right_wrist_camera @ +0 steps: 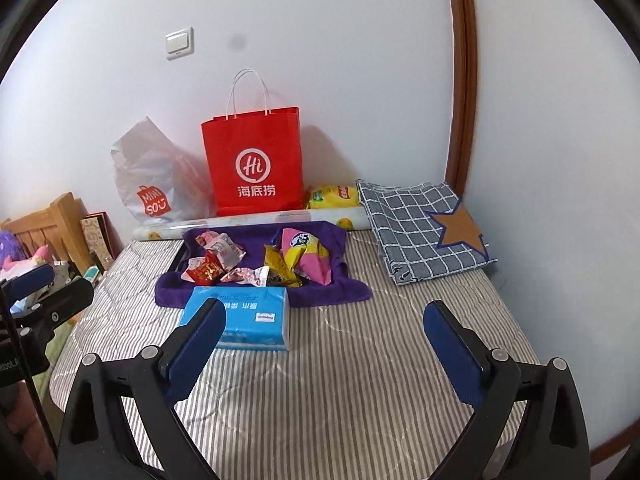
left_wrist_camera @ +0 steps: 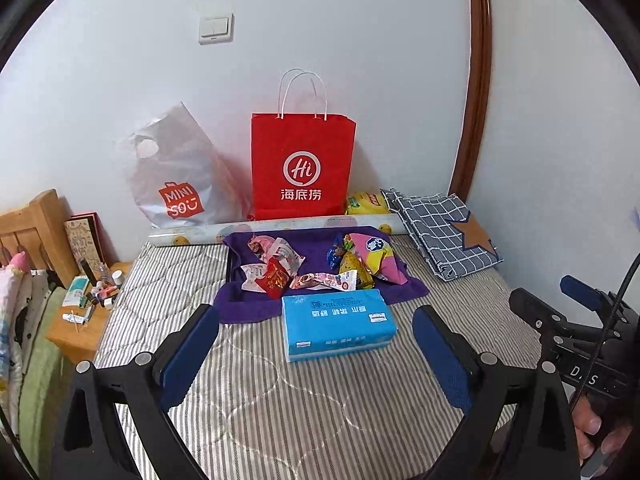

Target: Organize snacks

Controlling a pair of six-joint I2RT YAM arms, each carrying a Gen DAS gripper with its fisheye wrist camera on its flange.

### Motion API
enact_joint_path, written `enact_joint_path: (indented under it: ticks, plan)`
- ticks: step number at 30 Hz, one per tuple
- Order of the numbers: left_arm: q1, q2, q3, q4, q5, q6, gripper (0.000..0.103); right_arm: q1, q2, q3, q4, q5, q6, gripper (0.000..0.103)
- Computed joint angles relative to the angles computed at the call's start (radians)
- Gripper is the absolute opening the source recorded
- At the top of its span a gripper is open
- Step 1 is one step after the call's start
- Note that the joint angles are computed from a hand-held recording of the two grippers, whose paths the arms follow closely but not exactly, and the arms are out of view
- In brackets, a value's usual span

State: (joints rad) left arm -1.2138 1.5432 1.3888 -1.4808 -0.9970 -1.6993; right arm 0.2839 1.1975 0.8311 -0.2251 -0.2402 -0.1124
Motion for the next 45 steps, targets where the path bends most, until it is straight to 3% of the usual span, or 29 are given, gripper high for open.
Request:
enact_joint_path:
  ticks: [45]
  plan:
    - [-0.01, -0.005, -0.016, -0.025, 0.014, -0.038, 0.098, 0.006, -0.034, -0.006, -0.026, 0.003, 0.015, 0.099]
